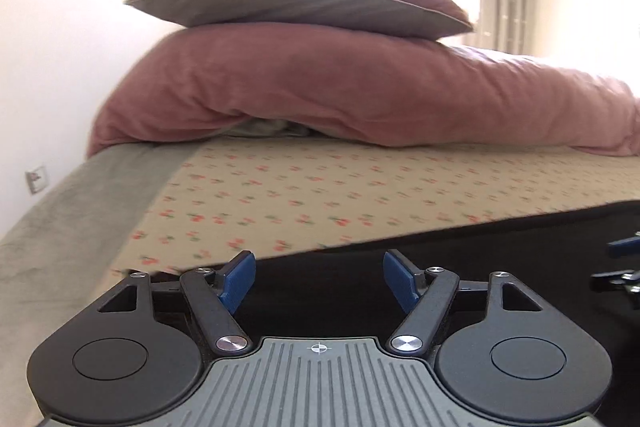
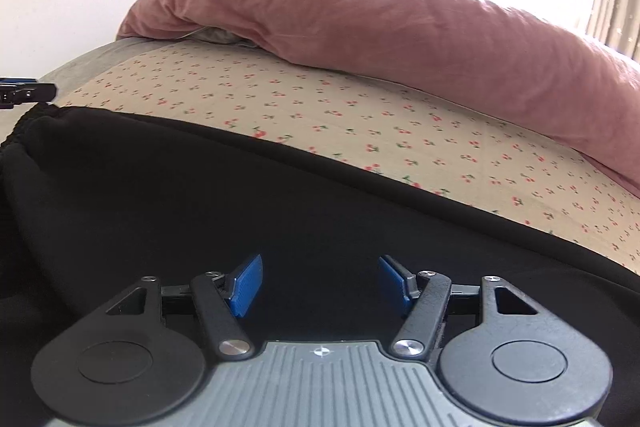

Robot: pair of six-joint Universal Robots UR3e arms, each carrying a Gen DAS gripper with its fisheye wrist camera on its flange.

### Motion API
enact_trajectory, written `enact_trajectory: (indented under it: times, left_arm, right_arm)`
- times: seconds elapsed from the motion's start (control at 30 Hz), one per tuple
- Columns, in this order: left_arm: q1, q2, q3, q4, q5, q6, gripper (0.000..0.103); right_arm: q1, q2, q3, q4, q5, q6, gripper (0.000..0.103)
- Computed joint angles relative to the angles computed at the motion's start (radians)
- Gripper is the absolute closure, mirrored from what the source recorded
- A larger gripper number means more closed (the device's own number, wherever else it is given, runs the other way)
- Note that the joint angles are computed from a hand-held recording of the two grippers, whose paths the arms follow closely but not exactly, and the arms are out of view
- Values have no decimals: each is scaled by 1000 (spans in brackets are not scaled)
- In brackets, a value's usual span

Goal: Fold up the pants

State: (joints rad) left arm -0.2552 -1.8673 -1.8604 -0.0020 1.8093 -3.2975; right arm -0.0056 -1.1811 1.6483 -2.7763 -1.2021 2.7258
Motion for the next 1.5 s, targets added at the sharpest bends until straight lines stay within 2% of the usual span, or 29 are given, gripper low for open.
enact_trajectory:
  times: [0.07, 0.17, 0.23, 0.33, 0.4, 0.5, 0.63, 0.7, 0.73, 0.77, 0.93, 1.13, 1.5]
  left_arm:
    - [-45, -64, 35, -15, -41, 6, 31]
    - [-106, -148, 48, -53, 11, 12, 31]
    - [-104, -161, -55, 108, 23, 18, 28]
    - [-74, -90, -137, 108, 9, -14, 28]
    - [-72, -68, -159, 101, 34, -6, 28]
    - [-56, -24, -195, 84, 37, -30, 28]
    - [-97, 5, -167, -10, 132, -91, 29]
    - [-126, 26, -107, -124, 171, -135, 30]
    - [-135, 38, -84, -162, 172, -147, 30]
    - [-144, 49, -63, -188, 166, -150, 29]
    - [-188, 24, 107, -301, 161, -82, 22]
    - [-156, -64, 299, -404, 43, 16, 16]
    - [-80, -318, 552, -392, -93, 185, 10]
  right_arm:
    - [8, 8, -4, 19, -17, 6, 40]
    - [-44, -6, 40, 13, -4, 23, 39]
    - [-132, -49, 106, 4, 39, 17, 39]
    - [-270, -118, 187, 19, 60, -46, 39]
    - [-361, -153, 220, 37, 63, -81, 39]
    - [-497, -187, 247, 69, 71, -82, 39]
    - [-630, -216, 285, 74, 97, -72, 41]
    - [-614, -233, 267, 100, 7, -45, 41]
    - [-605, -251, 258, 128, -7, -56, 39]
    - [-610, -279, 254, 169, 3, -83, 36]
    - [-600, -380, 189, 364, 124, -150, 34]
    - [-492, -316, -6, 507, 194, -210, 27]
    - [-297, -70, -198, 444, 178, -291, 25]
